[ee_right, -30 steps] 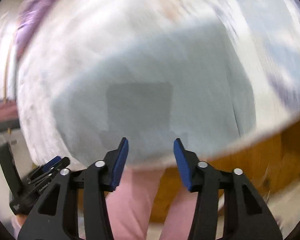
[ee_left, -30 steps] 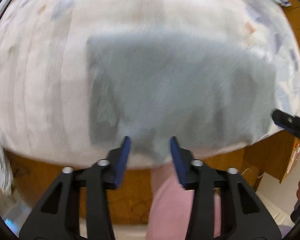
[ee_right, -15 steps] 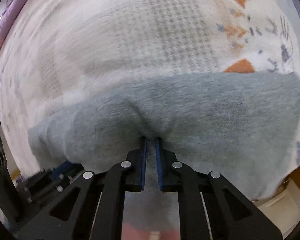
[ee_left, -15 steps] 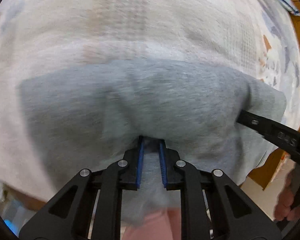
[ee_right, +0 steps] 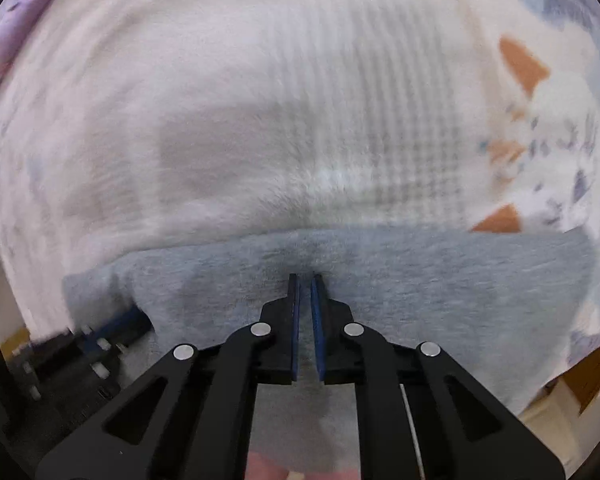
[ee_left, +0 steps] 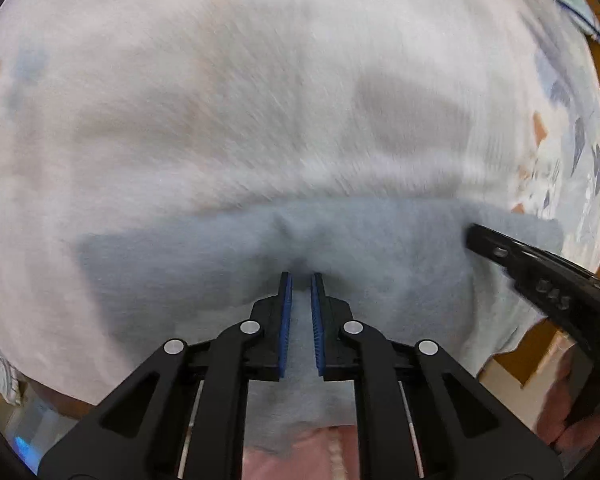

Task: Fold large clothes
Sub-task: 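Lift the bundle edge and fold it over the bundle with both grippers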

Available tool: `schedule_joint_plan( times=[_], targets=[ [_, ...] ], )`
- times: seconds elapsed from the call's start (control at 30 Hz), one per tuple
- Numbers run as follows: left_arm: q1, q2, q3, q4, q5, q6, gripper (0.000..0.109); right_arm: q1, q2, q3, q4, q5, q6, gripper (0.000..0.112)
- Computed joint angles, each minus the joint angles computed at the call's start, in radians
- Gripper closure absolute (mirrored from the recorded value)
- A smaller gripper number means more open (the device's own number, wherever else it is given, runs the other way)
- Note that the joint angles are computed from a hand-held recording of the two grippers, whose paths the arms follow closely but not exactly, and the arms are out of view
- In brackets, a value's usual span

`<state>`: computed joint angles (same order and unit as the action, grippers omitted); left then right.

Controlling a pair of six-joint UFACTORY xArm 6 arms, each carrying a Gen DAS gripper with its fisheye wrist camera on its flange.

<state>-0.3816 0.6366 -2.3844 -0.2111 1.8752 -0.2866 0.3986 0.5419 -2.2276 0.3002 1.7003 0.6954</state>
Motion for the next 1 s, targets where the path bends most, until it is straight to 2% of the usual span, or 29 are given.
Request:
schedule_joint_plan(
  times=[0.07,0.1,0.17,0.2,0.27,0.33,0.4,0.43,0.47,0.57,0.63,0.73,0.77,0.83,0.87,0.93,0.97,1.0],
  targets=[
    [0.027,-0.022,0.030,0.036,-0.014,0.018,0.102,-0.023,-0.047,0.039,-0.060,0.016,-0.041,0.107],
    [0.069,-0.045,0.108,-0.009,-0.035,-0.010,0.106,-0.037,-0.091,0.120,-0.087,0.012,-0.056,0.112],
    [0.137,-0.105,0.270,-0.135,-0.119,-0.034,0.105,-0.089,-0.196,0.330,-0.017,-0.076,-0.102,0.112],
    [0.141,-0.114,0.289,-0.135,-0.142,-0.009,0.105,-0.130,-0.252,0.428,0.061,-0.133,-0.131,0.112],
    [0.114,-0.102,0.221,-0.010,-0.112,0.059,0.105,-0.186,-0.320,0.499,0.094,-0.156,-0.178,0.112],
    [0.087,-0.099,0.177,0.191,-0.082,0.111,0.105,-0.199,-0.315,0.426,0.003,-0.095,-0.184,0.112],
    [0.130,-0.109,0.196,0.258,-0.024,0.082,0.105,-0.189,-0.306,0.360,-0.188,0.051,-0.208,0.111],
    [0.151,-0.101,0.181,0.269,0.020,0.061,0.105,-0.204,-0.334,0.390,-0.233,0.076,-0.196,0.107],
    [0.160,-0.105,0.178,0.282,0.035,0.053,0.105,-0.240,-0.373,0.436,-0.235,0.098,-0.143,0.106],
    [0.153,-0.175,0.225,0.222,-0.044,0.041,0.105,-0.280,-0.468,0.510,-0.167,0.039,-0.094,0.106],
    [0.126,-0.232,0.292,0.124,-0.112,0.025,0.105,-0.243,-0.481,0.505,-0.139,0.013,-0.129,0.106],
    [0.045,-0.236,0.349,-0.020,-0.188,0.019,0.098,-0.181,-0.471,0.546,-0.064,-0.074,-0.129,0.105],
    [0.006,-0.226,0.377,-0.018,-0.199,0.013,0.098,-0.163,-0.457,0.575,-0.049,-0.092,-0.111,0.105],
    [-0.069,-0.229,0.466,0.072,-0.241,-0.030,0.099,-0.121,-0.426,0.633,-0.085,-0.115,-0.070,0.109],
    [-0.091,-0.220,0.469,0.118,-0.251,-0.067,0.101,-0.119,-0.407,0.612,-0.086,-0.101,-0.031,0.109],
    [-0.083,-0.170,0.350,0.107,-0.162,-0.118,0.103,-0.125,-0.338,0.462,-0.061,0.030,0.031,0.106],
    [-0.074,-0.162,0.298,0.088,-0.127,-0.121,0.103,-0.116,-0.329,0.399,-0.065,0.069,0.014,0.106],
    [-0.070,-0.149,0.251,0.058,-0.117,-0.114,0.102,-0.113,-0.334,0.377,-0.050,0.065,-0.010,0.106]
  ],
)
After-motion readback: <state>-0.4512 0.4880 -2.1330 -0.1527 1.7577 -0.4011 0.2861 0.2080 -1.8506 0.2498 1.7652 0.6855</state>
